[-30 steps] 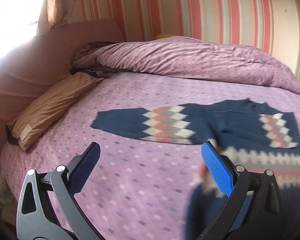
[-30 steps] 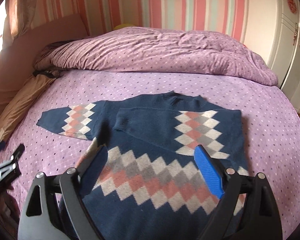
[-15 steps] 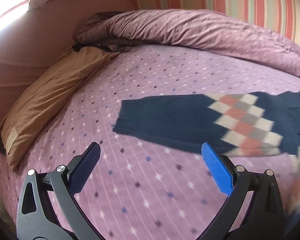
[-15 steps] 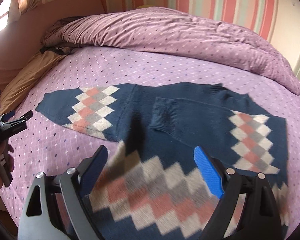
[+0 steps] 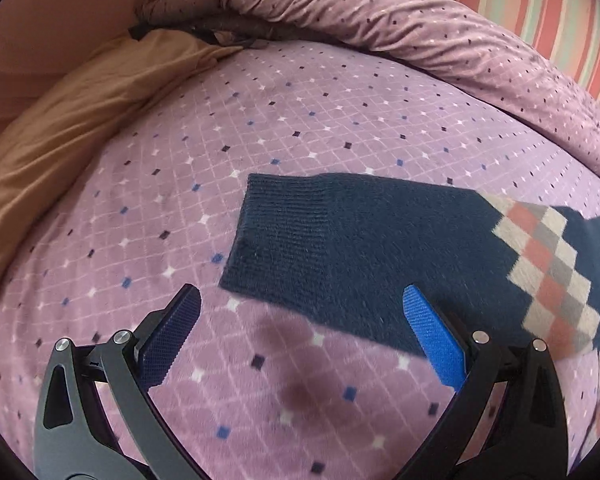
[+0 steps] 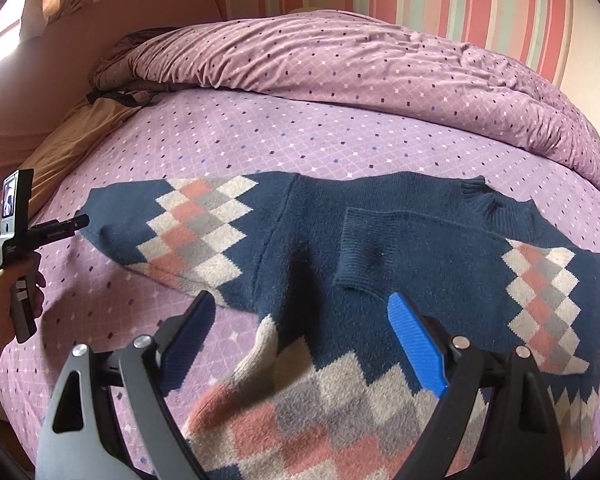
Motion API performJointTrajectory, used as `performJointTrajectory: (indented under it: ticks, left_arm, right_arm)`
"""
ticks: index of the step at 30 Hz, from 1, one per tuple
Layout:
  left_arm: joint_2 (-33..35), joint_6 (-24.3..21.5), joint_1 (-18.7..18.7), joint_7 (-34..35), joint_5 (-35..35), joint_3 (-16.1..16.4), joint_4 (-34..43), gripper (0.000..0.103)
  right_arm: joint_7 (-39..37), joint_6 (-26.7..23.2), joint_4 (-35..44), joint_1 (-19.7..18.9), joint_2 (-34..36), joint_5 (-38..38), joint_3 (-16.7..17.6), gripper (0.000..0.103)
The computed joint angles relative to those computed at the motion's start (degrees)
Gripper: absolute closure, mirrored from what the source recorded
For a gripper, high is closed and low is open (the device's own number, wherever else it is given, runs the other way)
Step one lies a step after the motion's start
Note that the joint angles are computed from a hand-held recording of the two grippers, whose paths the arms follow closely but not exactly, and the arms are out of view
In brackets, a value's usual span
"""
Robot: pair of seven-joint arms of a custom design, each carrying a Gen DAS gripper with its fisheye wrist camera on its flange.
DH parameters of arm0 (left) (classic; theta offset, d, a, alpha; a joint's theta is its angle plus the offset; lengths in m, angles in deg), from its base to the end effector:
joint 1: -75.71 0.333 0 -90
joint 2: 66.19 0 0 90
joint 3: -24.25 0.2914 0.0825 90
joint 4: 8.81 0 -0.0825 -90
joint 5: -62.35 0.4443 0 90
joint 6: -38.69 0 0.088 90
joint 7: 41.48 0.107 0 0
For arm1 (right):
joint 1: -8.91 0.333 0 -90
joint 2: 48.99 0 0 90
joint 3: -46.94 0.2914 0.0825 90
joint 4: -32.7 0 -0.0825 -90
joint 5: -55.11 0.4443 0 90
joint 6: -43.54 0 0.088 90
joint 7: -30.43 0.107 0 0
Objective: Fold small clothes
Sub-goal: 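Move the left tool to the other sleeve cuff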
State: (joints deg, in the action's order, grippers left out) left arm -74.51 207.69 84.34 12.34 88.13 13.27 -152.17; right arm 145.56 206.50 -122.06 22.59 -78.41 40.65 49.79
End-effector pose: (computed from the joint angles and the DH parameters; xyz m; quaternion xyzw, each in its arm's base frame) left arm 0.5384 -0.0497 0.3307 -0.7275 0.6150 -0.2017 0.2277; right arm 0.4501 0.1460 0.4047 -0.6900 0.6444 -0.2088 0.2549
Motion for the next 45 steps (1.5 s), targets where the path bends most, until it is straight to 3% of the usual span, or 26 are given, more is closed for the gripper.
performJointTrajectory:
  ticks: [7, 15, 19, 21, 23, 26, 32, 39, 40, 41, 42, 43, 45]
  left_arm:
    - [3.93, -2.48, -1.17, -0.43, 2.69, 1.68, 3.05, 0.003]
    - [6.28, -2.09, -4.39, 6.68, -7.34, 4.42, 4.83, 0.005]
    - [5.98, -1.05, -4.96, 8.19, -10.23, 4.72, 4.63, 0.021]
    - [5.34, -1.05, -4.4, 5.3, -5.99, 4.36, 4.48, 0.042]
    - [4.57, -2.01, -2.49, -1.11, 1.72, 2.89, 4.72, 0.088]
    - [4.15, -2.47, -3.69, 1.81, -1.92, 3.93, 4.81, 0.092]
    - [4.08, -2.65, -3.3, 1.41, -2.69, 3.73, 4.85, 0.095]
    - [5.25, -5.48, -4.77, 10.44, -13.15, 4.94, 6.44, 0.09]
    - [5.37, -5.55, -4.95, 11.82, -14.81, 5.08, 6.53, 0.073]
    - [5.4, -5.88, -5.01, 12.62, -16.04, 5.19, 6.53, 0.039]
    - [5.46, -5.81, -5.19, 14.18, -18.26, 5.38, 6.34, 0.027]
    - [5.5, -5.73, -5.13, 14.32, -18.67, 5.4, 6.14, 0.02]
    - [5.62, -5.34, -4.95, 14.21, -18.42, 5.39, 5.63, 0.021]
  right_arm:
    - [-0.57, 0.58, 0.7, -0.51, 1.7, 0.12, -0.46, 0.014]
    - [-1.19, 1.05, 1.17, -0.42, 2.44, 0.92, -0.62, 0.014]
    - [-1.16, 1.09, 1.46, -0.54, 2.69, 0.79, -0.53, 0.014]
    - [-0.95, 1.18, 1.48, -0.71, 2.74, 0.64, -0.38, 0.014]
    - [-1.01, 1.16, 1.36, -0.69, 2.59, 0.61, -0.43, 0.014]
    - [-1.07, 0.96, 1.35, -0.47, 2.49, 1.01, -0.79, 0.014]
    - [-1.44, 1.04, 1.23, -0.32, 2.5, 1.53, -1.12, 0.014]
    - [-1.17, 1.57, 0.76, -1.01, 2.54, 1.13, -0.86, 0.014]
    - [-1.35, 1.54, 0.77, -0.87, 2.67, 1.2, -0.98, 0.014]
    - [-1.61, 1.43, 0.82, -0.64, 2.85, 1.37, -1.16, 0.014]
    - [-1.96, 1.52, 0.82, -0.26, 3.05, 1.69, -1.39, 0.014]
    - [-2.12, 1.6, 0.77, -0.14, 3.13, 1.8, -1.41, 0.014]
    - [-2.55, 1.72, 0.78, 0.26, 3.37, 2.17, -1.55, 0.014]
